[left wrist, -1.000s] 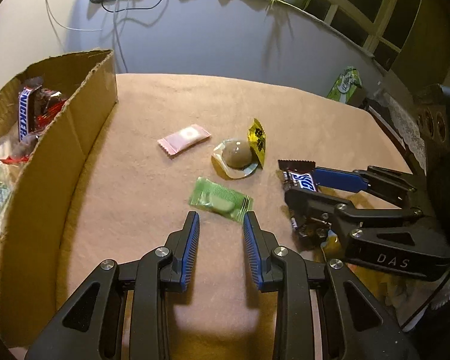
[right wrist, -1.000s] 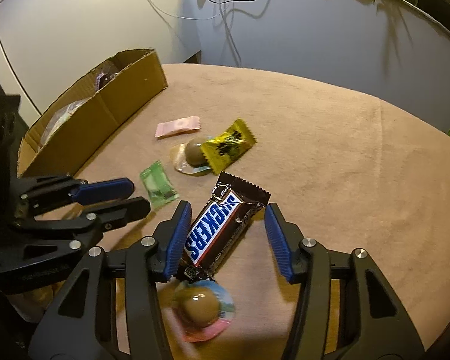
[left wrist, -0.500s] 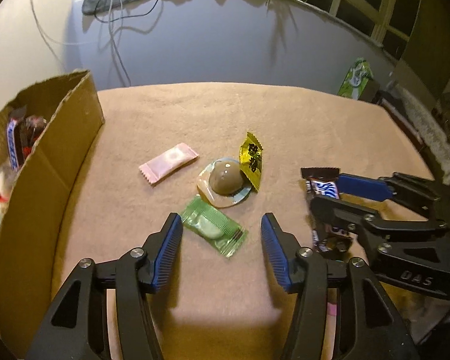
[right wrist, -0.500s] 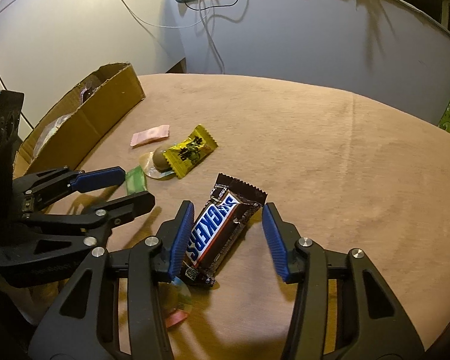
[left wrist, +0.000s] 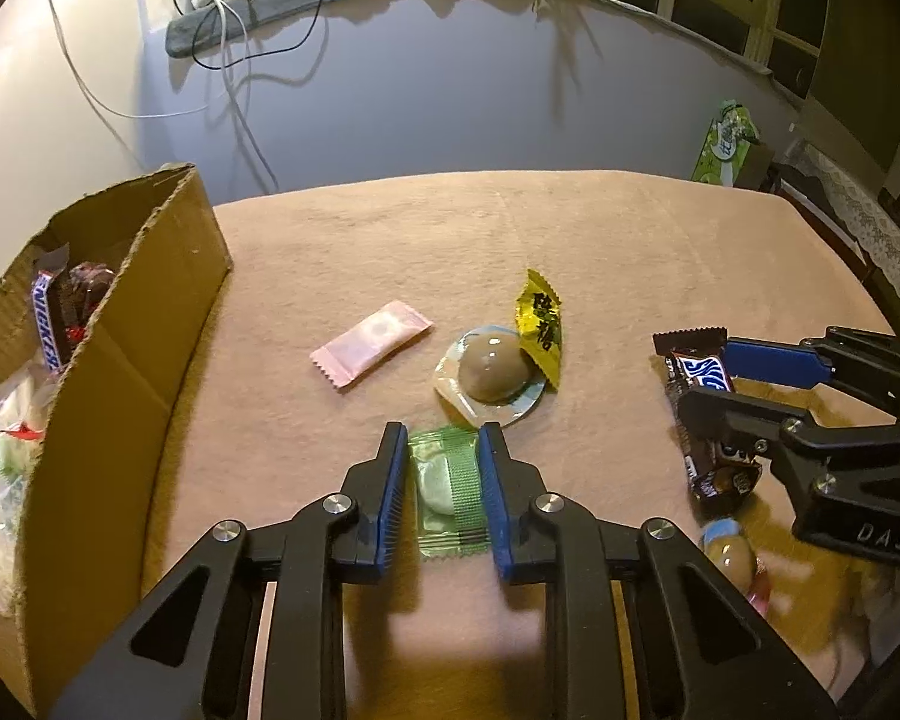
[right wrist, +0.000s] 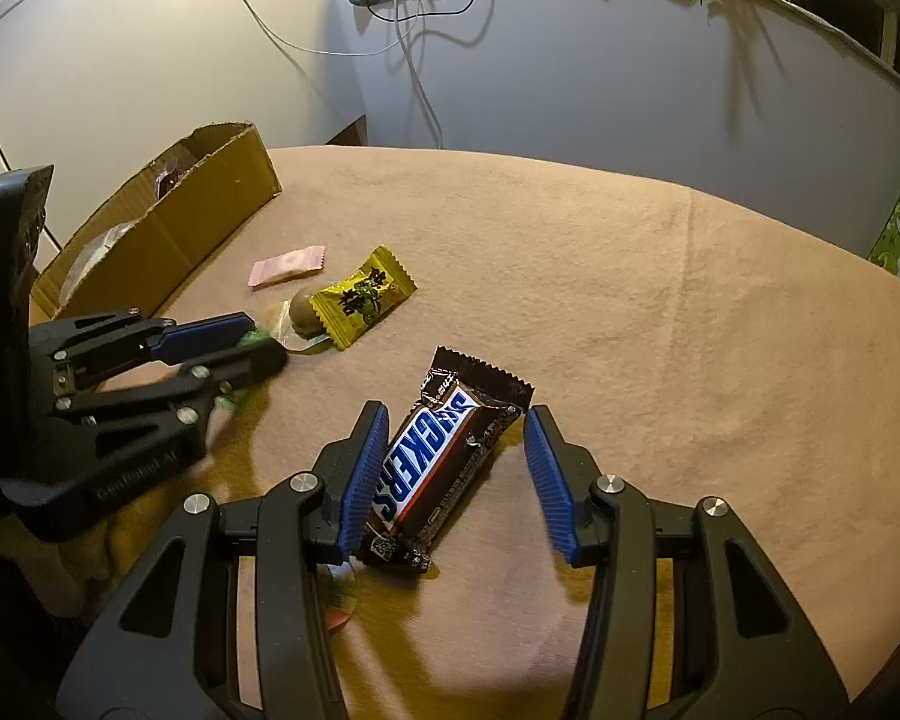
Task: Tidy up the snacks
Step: 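Grasp the Snickers bar with the right tool while the left tool grasps the green candy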
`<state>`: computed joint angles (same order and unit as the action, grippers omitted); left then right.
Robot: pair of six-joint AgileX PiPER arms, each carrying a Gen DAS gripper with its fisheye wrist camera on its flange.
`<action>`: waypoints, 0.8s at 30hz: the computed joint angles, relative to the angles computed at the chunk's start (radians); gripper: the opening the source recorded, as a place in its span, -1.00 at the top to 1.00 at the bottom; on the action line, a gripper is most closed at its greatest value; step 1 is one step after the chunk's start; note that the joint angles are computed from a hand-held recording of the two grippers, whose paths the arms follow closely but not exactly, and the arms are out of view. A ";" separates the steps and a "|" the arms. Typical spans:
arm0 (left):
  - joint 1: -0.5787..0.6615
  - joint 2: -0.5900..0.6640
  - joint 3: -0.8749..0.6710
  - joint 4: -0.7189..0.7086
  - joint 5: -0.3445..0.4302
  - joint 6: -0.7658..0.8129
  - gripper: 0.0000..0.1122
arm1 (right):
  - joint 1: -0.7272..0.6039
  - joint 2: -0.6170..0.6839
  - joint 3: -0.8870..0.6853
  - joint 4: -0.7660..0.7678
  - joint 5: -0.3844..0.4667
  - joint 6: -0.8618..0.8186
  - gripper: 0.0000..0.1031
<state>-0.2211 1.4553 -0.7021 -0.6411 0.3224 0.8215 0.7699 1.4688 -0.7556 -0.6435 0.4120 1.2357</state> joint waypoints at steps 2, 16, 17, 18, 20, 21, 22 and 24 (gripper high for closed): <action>-0.007 -0.009 0.009 0.012 -0.011 -0.011 0.61 | -0.005 -0.008 0.010 0.005 -0.007 -0.008 0.05; 0.018 -0.089 0.068 -0.022 0.006 0.031 0.18 | 0.034 0.004 -0.006 -0.034 0.037 0.020 0.25; 0.021 -0.101 0.080 -0.025 0.013 0.043 0.18 | 0.037 0.005 -0.006 -0.042 0.044 0.031 0.24; 0.018 -0.105 0.088 -0.016 0.007 0.040 0.18 | 0.038 0.005 -0.007 -0.044 0.046 0.033 0.22; 0.007 -0.102 0.096 0.001 -0.001 0.022 0.17 | 0.038 0.010 -0.011 -0.043 0.051 0.032 0.18; 0.001 -0.096 0.095 0.008 -0.005 0.014 0.18 | 0.039 0.013 -0.016 -0.044 0.059 0.034 0.12; -0.005 -0.091 0.095 0.012 -0.013 0.008 0.18 | 0.041 0.016 -0.019 -0.044 0.066 0.034 0.10; -0.015 -0.076 0.083 0.030 -0.016 -0.013 0.18 | 0.041 0.025 -0.026 -0.028 0.068 0.015 0.10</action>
<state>-0.2362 1.3791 -0.6187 -0.6108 0.3063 0.8082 0.8110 1.4939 -0.7813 -0.6714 0.4798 1.2502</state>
